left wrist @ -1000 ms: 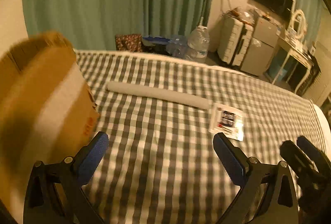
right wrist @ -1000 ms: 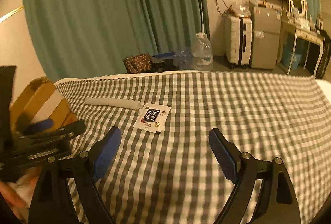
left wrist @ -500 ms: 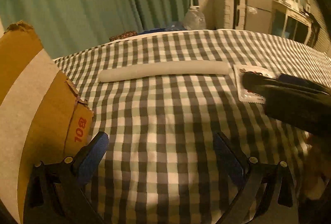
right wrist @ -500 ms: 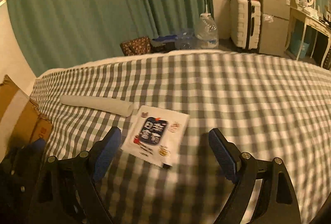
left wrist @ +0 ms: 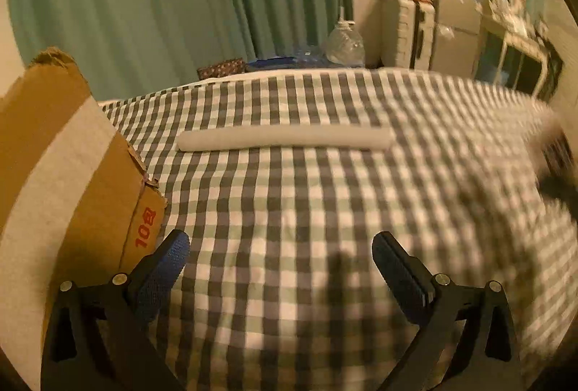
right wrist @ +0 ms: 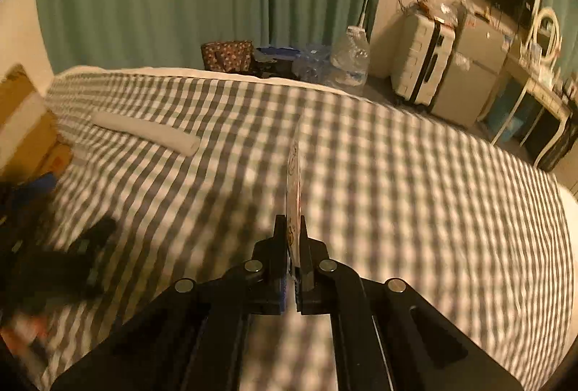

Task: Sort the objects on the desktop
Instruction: 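Grasp the white snack sachet with the right gripper while the left moves to the foam tube, then grasp the white foam tube by one end with the left gripper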

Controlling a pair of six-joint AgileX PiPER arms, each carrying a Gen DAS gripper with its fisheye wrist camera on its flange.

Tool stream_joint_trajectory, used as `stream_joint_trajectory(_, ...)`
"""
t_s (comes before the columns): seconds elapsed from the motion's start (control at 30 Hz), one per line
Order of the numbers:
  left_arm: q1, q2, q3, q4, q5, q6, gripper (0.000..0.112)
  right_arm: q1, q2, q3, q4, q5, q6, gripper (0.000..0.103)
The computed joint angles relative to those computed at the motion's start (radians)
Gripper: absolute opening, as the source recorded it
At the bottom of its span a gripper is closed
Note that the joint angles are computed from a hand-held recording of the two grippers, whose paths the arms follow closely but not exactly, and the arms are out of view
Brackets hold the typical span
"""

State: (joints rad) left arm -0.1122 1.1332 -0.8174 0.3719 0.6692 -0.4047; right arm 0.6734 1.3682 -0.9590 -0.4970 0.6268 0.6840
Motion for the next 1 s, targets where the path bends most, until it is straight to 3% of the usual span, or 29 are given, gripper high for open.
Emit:
stream_joint_trajectory(0.07, -0.006, 0.047, -0.095, -0.034, 0.086, -0.066, 0.103, -0.028, -0.080, 0.068, 0.015, -0.014, -0.007, 0.003)
stream_joint_trajectory(0.13, -0.041, 0.153, -0.224, 0.032, 0.235, -0.230, 0.103, -0.065, -0.153, 0.144, 0.046, -0.050, 0.004, 0.003)
stream_joint_trajectory(0.2, -0.069, 0.250, -0.332, 0.097, 0.315, -0.397, 0.103, -0.100, -0.155, 0.150, 0.078, -0.056, -0.021, 0.003)
stream_joint_trajectory(0.33, -0.078, 0.377, -0.450, 0.085, 0.296, -0.514, 0.103, -0.090, -0.156, 0.131, -0.010, -0.059, 0.017, 0.003)
stream_joint_trajectory(0.5, -0.074, 0.603, -0.601, 0.007, 0.291, -0.339, 0.103, -0.135, -0.161, 0.153, 0.062, -0.076, -0.047, 0.003)
stream_joint_trajectory(0.57, -0.035, 0.551, -0.534, -0.045, 0.213, -0.284, 0.095, -0.160, -0.165, 0.156, 0.092, -0.078, -0.076, 0.003)
stream_joint_trajectory(0.6, -0.019, 0.506, -0.485, -0.082, 0.175, -0.197, 0.080, -0.177, -0.174, 0.160, 0.117, -0.083, -0.100, 0.003)
stream_joint_trajectory(0.63, -0.003, 0.449, -0.430, -0.138, 0.128, -0.097, 0.049, -0.189, -0.185, 0.161, 0.125, -0.080, -0.112, 0.003)
stream_joint_trajectory(0.67, 0.016, 0.403, -0.392, -0.215, 0.111, 0.003, 0.034, -0.202, -0.197, 0.161, 0.131, -0.076, -0.128, 0.003)
stream_joint_trajectory(0.7, 0.037, 0.347, -0.349, -0.312, 0.121, 0.103, 0.006, -0.200, -0.202, 0.158, 0.120, -0.068, -0.121, 0.003)
stream_joint_trajectory(0.8, 0.085, 0.184, -0.228, -0.416, 0.205, 0.306, 0.002, -0.192, -0.217, 0.149, 0.111, -0.047, -0.119, 0.003)
stream_joint_trajectory(1.0, 0.172, -0.161, -0.049, -0.551, 0.418, 0.484, 0.002, -0.112, -0.273, 0.124, 0.039, 0.025, -0.058, 0.003)
